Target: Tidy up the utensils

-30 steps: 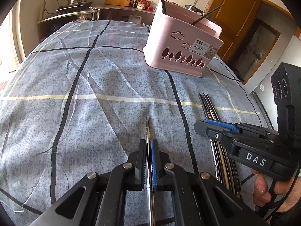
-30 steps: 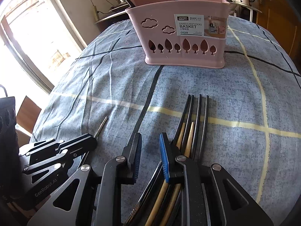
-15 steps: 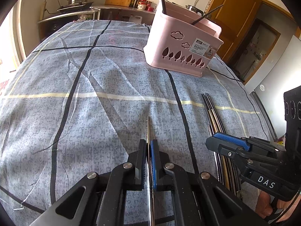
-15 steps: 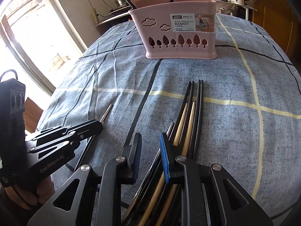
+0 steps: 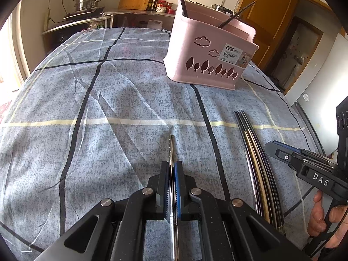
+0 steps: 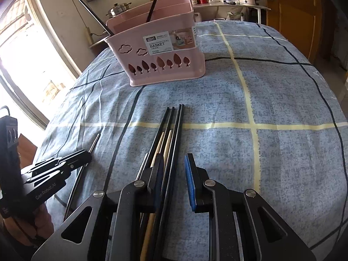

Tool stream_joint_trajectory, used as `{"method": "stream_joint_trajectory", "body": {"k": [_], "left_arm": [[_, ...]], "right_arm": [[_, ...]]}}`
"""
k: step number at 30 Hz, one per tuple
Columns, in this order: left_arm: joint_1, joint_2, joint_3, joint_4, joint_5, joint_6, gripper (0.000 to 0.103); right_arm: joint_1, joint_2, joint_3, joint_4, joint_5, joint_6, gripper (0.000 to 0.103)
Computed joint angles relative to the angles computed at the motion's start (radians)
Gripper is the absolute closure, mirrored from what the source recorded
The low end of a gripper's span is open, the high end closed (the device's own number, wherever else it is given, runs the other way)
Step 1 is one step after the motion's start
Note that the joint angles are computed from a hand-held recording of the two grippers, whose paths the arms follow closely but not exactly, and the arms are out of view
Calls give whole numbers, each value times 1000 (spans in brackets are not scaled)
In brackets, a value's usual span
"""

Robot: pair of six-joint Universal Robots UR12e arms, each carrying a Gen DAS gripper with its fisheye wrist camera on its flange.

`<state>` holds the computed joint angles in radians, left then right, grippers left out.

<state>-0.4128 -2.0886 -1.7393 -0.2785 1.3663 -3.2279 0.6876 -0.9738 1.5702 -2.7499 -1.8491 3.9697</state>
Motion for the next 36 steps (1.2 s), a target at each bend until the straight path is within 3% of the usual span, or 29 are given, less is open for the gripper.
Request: {"method": "stream_joint_trajectory", "body": {"k": [5, 10, 13, 18, 21, 25, 29, 36], "left_arm": [[-6, -7, 14, -8, 21, -2, 98], [-7, -5, 8, 4, 33, -13, 97], [-5, -1, 0, 8, 27, -22, 97], [4, 10, -17, 9, 11, -31, 97], [10, 13, -25, 14, 0, -39, 97], [13, 18, -32, 16, -6, -41, 97], [12, 18, -33, 18, -2, -43, 97], [12, 19, -32, 12, 0, -41, 97]], "right_arm": [[-13, 9, -18, 11, 4, -9, 83], [-2, 15, -18, -62, 46, -60, 83], [5, 30, -41, -37, 97, -96, 83], [17, 47, -78, 18, 93, -101, 83], [14, 53, -82, 8, 135, -105, 83], [21, 44, -69, 6, 92, -82, 83], [12, 42, -60, 18, 137, -61, 83], [18, 58, -91, 42, 104, -83, 83]]}}
